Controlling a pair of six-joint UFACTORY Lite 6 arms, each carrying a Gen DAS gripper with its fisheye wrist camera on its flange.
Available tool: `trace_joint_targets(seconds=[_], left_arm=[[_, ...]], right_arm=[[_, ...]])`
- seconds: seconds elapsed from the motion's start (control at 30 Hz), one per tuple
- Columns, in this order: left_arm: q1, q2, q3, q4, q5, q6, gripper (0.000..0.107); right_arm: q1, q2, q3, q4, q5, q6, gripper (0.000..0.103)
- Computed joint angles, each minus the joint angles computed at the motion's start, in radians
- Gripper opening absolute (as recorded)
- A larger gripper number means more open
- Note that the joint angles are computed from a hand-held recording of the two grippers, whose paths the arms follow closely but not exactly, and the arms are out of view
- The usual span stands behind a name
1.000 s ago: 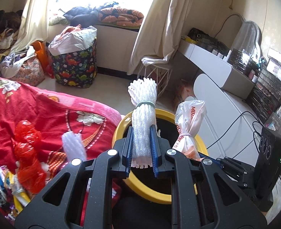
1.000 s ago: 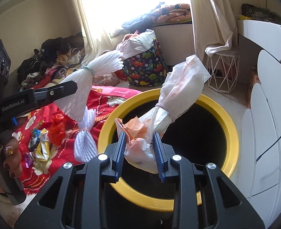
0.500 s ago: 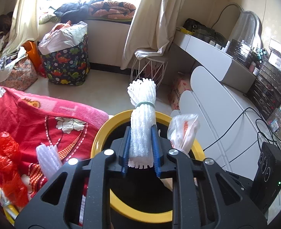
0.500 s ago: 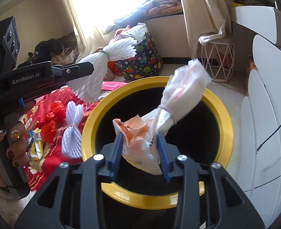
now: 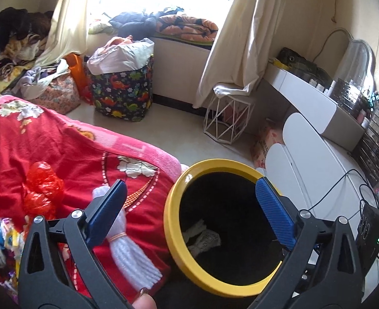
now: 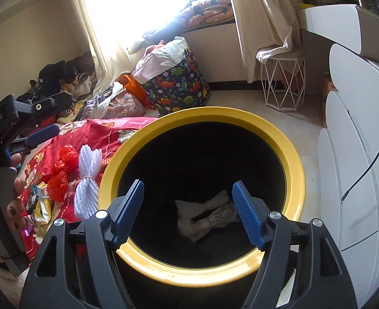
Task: Collect trash
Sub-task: 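Open both grippers to drop the sleeve and bag into the bin, then grasp the white foam sleeve with the right gripper while the left grasps a green snack wrapper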
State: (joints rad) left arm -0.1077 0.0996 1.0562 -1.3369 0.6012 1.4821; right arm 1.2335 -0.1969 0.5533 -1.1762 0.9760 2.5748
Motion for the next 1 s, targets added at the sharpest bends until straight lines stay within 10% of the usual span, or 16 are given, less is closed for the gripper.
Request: trace_joint_targets(seconds=[1.0], left_arm=[[0.382, -0.095, -0.028, 0.001, 0.148, 0.11, 0.092]], right_arm=[[-0.015, 0.357, 0.503, -0.07, -0.042, -0.333, 0.078]])
